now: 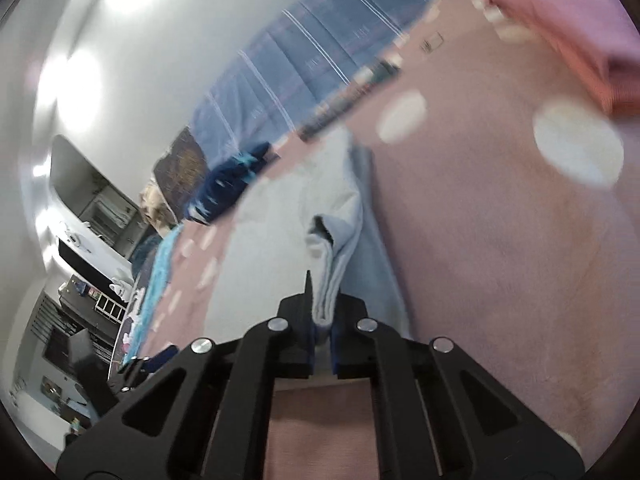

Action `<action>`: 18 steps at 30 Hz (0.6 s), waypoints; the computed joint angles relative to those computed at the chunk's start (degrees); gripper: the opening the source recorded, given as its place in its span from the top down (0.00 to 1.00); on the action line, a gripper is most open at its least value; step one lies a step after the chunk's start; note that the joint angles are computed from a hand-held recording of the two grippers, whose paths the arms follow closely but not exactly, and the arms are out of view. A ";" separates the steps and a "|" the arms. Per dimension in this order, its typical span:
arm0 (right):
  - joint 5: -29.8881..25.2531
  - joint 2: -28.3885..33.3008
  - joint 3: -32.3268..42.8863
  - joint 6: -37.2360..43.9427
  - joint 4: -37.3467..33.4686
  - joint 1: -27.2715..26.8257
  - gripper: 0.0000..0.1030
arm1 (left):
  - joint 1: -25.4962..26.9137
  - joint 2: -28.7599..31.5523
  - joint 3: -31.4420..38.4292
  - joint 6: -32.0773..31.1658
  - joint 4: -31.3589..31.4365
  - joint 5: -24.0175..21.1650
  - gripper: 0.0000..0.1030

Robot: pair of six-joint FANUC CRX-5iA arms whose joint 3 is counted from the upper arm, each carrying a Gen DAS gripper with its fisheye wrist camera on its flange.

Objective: Fold small clothes
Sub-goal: 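Withdraw both open grippers from the laid grey shirt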

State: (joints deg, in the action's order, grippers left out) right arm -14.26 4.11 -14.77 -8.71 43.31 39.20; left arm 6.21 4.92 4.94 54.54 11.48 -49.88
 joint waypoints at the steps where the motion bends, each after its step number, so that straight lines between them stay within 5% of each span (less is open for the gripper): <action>1: -1.11 0.71 1.19 3.94 -5.54 0.41 0.95 | 0.04 -0.48 -0.66 -0.36 -0.04 0.40 0.18; 3: -0.76 1.16 1.27 5.13 -8.07 0.38 0.95 | -0.26 -1.13 -1.40 -0.93 -0.54 1.41 0.20; 7: -0.09 0.32 -0.25 0.49 -1.14 0.19 0.95 | -0.23 -1.45 -1.31 -2.91 0.52 0.20 0.32; 9: -4.13 0.36 0.84 1.92 0.25 1.41 0.95 | 0.20 -1.59 -1.61 -5.23 2.13 -0.92 0.41; 14: -17.02 1.94 4.25 5.49 -0.66 4.73 0.93 | 3.76 -0.42 -0.01 -14.80 11.36 -11.18 0.90; 18: -25.13 3.15 5.76 4.16 5.25 7.35 0.83 | 5.76 -2.22 -2.17 -20.92 20.68 -9.47 0.91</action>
State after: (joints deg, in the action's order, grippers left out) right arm -39.39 7.26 -9.00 -4.55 48.57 46.56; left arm 11.97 2.70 2.77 33.63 32.16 -59.36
